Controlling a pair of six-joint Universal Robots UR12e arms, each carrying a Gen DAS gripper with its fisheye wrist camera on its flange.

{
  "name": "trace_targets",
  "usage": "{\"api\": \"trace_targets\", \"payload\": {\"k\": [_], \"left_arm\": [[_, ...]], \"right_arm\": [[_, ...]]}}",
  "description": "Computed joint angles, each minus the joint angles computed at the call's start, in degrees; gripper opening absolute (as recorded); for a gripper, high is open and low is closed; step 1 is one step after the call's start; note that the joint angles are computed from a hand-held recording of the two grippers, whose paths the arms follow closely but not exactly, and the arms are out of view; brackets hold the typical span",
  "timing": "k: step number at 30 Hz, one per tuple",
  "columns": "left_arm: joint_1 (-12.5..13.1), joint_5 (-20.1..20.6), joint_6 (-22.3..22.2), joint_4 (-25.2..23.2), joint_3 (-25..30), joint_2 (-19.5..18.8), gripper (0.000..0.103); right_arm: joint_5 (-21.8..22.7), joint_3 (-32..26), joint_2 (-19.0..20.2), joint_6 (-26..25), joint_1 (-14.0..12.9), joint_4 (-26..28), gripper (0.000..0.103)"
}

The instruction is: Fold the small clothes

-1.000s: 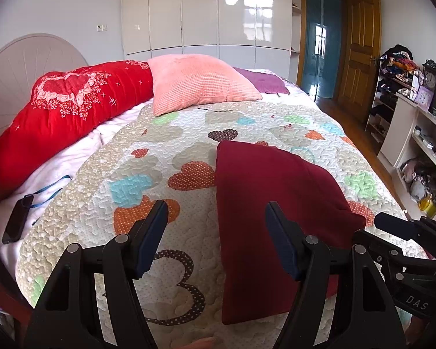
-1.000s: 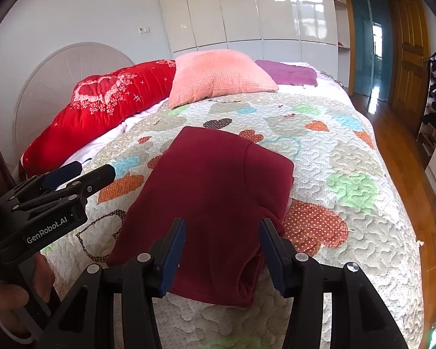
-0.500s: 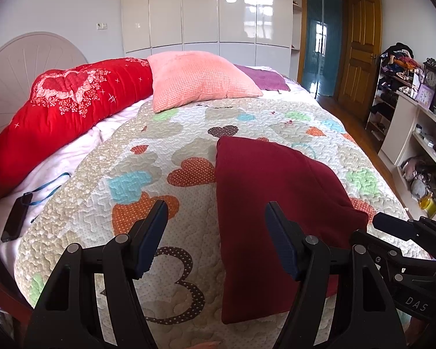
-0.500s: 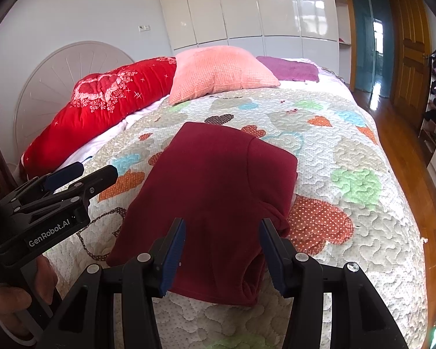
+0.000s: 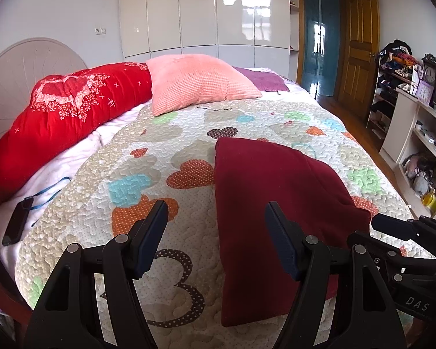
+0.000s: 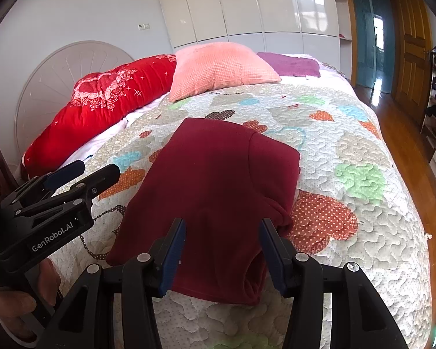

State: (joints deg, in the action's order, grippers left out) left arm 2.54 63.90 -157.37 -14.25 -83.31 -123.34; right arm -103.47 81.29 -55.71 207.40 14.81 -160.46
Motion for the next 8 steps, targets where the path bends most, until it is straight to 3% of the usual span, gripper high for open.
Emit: {"api": "trace_targets", "payload": {"k": [8], "left_arm": [[0.3,-0.9,-1.5,-2.3,1.3,-0.9,0.069]], "right_arm": [[0.3,0.1,0.1,0.5,-0.3,0.6,0.050]]}}
